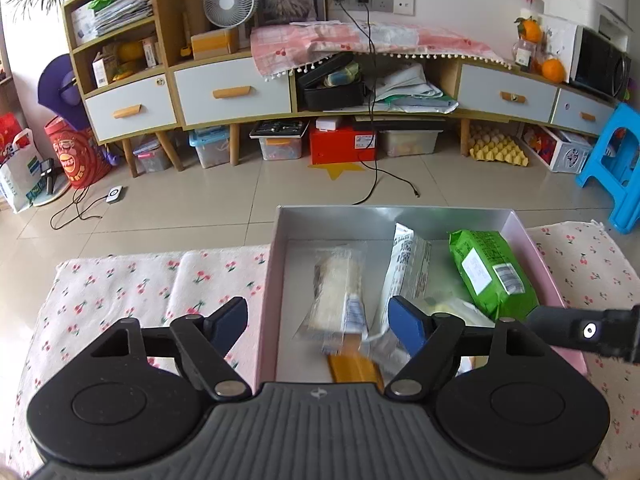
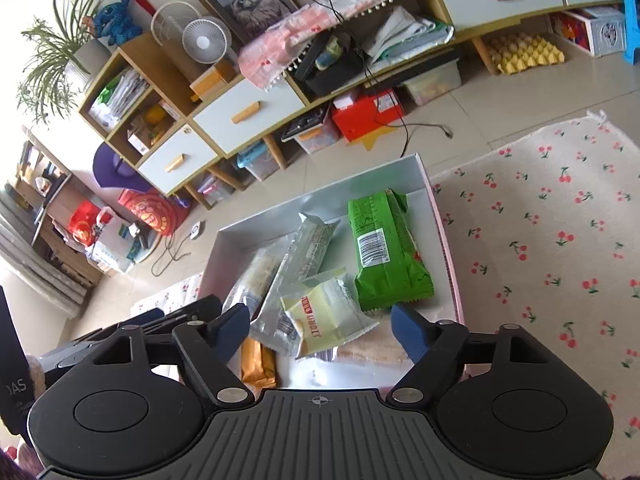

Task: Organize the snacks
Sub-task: 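Lower both held packets into the pink box and open both tools, then grasp the red-and-white snack bag on the cloth with the left tool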

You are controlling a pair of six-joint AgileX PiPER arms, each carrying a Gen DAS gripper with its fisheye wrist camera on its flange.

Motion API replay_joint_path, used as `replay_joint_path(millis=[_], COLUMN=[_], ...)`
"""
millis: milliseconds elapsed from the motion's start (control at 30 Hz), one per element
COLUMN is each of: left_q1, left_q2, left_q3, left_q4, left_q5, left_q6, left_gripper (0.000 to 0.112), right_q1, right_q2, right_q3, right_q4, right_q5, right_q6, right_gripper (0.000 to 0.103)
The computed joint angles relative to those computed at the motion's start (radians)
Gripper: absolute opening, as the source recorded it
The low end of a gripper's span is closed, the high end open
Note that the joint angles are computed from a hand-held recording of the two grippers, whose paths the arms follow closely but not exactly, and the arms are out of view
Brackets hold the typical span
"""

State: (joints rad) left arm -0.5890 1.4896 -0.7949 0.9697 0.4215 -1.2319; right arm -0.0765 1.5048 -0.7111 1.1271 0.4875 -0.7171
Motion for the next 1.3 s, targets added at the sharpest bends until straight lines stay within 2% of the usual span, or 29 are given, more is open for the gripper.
replay_joint_path(millis=[367,600,767,867,1067,1300], left_q1=[-0.025,-0.072,-0.119,-0.116,-0.127,-0.146], left_q2=[-0.147,-0.218,-0.264,-0.291,-0.314,-0.296], left_q3=[0.117,0.171,0.208,0.245,0.315,0.316], left_q4=[-0.079,-0.106,-0.133,-0.153,-0.135,-0.278], left_q5=[0.039,0.092,0.152,0.144,0.117,0.098], left_q6=[0.017,0.02,0.012,0.012,-0.067,0.03], left_gripper=[0.094,0.102,0.102,0.102,0.102,0.102], right_q1=[0.032,0.035,0.033,0.028,0.009,0.1], right_q2=[-0.181,-0.284,-0.349,-0.383,-0.423,-0.393], right_q3=[0.006,0.042,0.076,0.105,0.184,0.202], right_q4=[-0.338,-0.426,-0.477,-0.479,-0.457,-0.704], right_q5=[0.072,0.127,0.159,0.168,0.151,0.095], right_q6=[0.308,0.374,0.393,0.382,0.32,0.473], right_gripper=[0.085,0.088,0.088,0.088,0.092,0.092])
